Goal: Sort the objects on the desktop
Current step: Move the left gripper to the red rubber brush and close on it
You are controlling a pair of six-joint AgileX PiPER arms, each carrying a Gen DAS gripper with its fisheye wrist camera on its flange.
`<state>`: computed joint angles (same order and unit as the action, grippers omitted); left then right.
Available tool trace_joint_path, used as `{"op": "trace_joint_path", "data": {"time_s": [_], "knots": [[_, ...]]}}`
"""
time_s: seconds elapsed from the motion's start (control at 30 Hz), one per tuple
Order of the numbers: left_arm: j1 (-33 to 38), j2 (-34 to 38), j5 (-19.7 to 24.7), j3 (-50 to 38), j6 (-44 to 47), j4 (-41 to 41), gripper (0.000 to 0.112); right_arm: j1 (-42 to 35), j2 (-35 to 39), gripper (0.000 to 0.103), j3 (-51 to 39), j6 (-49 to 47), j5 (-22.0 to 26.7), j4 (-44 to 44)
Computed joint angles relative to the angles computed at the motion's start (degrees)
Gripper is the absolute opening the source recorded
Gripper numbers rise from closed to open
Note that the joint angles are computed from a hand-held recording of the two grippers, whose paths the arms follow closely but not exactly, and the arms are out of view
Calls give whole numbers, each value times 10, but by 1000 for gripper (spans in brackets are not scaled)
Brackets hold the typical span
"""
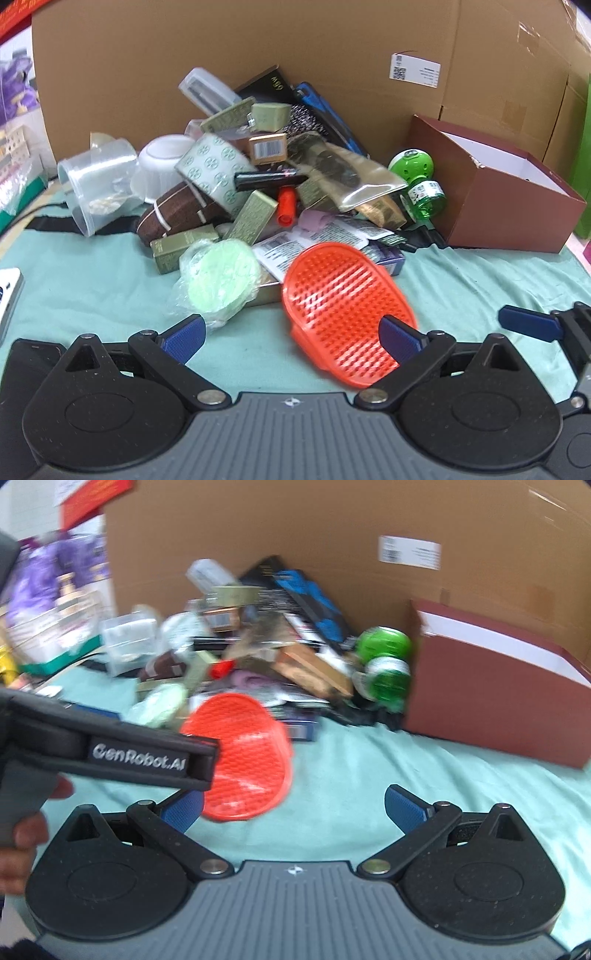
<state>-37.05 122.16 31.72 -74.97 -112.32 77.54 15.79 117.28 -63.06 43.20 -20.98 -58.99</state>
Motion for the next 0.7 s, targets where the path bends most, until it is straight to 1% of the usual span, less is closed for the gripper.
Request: {"op": "trace_joint_path", "data": {"time_s": [0.13, 0.17, 0.27, 0.33, 0.4, 0.47, 0.5, 0.53, 0.57, 0.63, 0.67, 0.7], "knots": [[36, -7, -73, 25, -49, 37, 100, 7, 23, 101, -31, 72, -11, -97], [46, -5, -91, 23, -53, 35, 94, 10, 31, 101, -43, 99, -13, -126], [71, 3, -142, 7, -11, -15, 89, 19, 53, 101, -78, 150, -9, -185], [76, 10, -152, -1, -17, -2, 88, 25, 66, 101, -96, 155, 0, -198], [80, 19, -158, -16, 13, -20, 85, 32, 77, 101, -113, 163, 12, -216], [82, 27, -160, -28, 34, -25, 80, 35, 91, 101, -138, 221, 15, -277], [85, 29, -166, -31, 39, -23, 79, 37, 98, 101, -153, 265, 14, -321], [87, 31, -173, -33, 38, -16, 76, 38, 103, 101, -161, 286, 11, -342], [90, 31, -182, -31, 23, 5, 74, 37, 108, 101, -167, 283, 5, -341], [94, 33, -193, -31, -4, 38, 73, 38, 113, 100, -173, 288, 0, -341], [95, 34, -194, -31, -10, 46, 73, 36, 116, 96, -176, 281, -5, -333], [95, 35, -193, -33, -11, 50, 73, 34, 119, 90, -179, 273, -12, -324]]}}
